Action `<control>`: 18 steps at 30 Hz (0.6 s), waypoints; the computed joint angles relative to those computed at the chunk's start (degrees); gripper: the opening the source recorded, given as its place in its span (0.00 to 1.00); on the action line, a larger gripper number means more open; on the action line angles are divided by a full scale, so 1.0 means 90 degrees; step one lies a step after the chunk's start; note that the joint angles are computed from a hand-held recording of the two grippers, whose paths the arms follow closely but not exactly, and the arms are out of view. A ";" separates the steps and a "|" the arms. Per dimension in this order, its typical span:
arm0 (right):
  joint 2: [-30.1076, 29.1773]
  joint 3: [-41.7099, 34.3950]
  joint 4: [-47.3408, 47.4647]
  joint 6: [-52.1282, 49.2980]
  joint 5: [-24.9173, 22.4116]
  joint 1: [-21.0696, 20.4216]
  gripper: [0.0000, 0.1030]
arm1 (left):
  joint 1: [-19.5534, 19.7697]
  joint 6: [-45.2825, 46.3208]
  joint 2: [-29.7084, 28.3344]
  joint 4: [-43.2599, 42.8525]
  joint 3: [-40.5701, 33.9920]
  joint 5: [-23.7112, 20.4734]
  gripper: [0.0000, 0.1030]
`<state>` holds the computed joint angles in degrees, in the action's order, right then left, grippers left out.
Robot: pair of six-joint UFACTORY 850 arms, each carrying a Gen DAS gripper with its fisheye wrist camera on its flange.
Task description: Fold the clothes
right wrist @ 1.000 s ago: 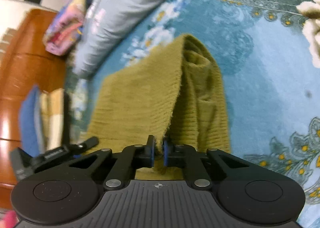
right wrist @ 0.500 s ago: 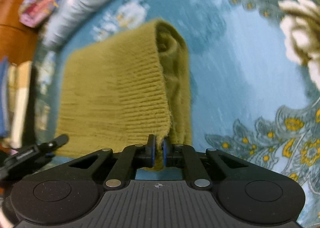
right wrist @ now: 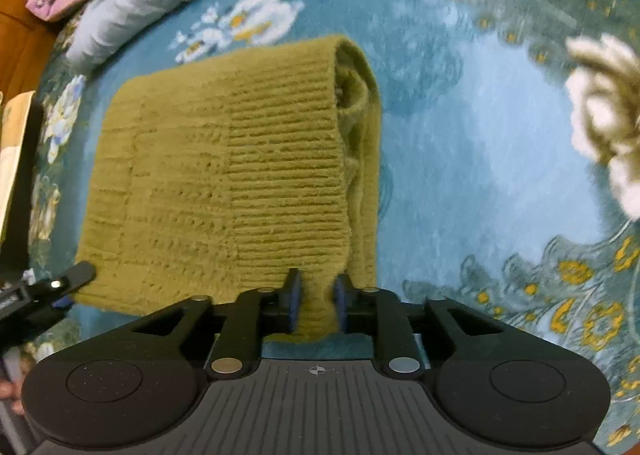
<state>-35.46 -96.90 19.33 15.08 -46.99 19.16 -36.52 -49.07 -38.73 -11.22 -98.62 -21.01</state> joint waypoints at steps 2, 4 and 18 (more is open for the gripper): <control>0.0271 0.0324 -0.0095 0.0032 0.0403 0.0048 0.43 | 0.0015 -0.0345 0.0112 0.0497 0.0055 0.0005 0.54; 0.0487 0.0616 -0.0077 0.0021 0.0826 0.0076 0.66 | 0.0037 -0.0878 0.0151 0.1178 0.0029 -0.0047 0.69; 0.0200 0.1001 0.2067 -0.1388 0.1824 -0.0299 0.98 | 0.0550 0.2715 -0.1930 -0.1285 -0.2757 -0.1694 0.81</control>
<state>-33.66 -87.89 37.93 2.59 -30.57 16.47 -31.57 -24.63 -56.10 -22.79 -123.44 -36.25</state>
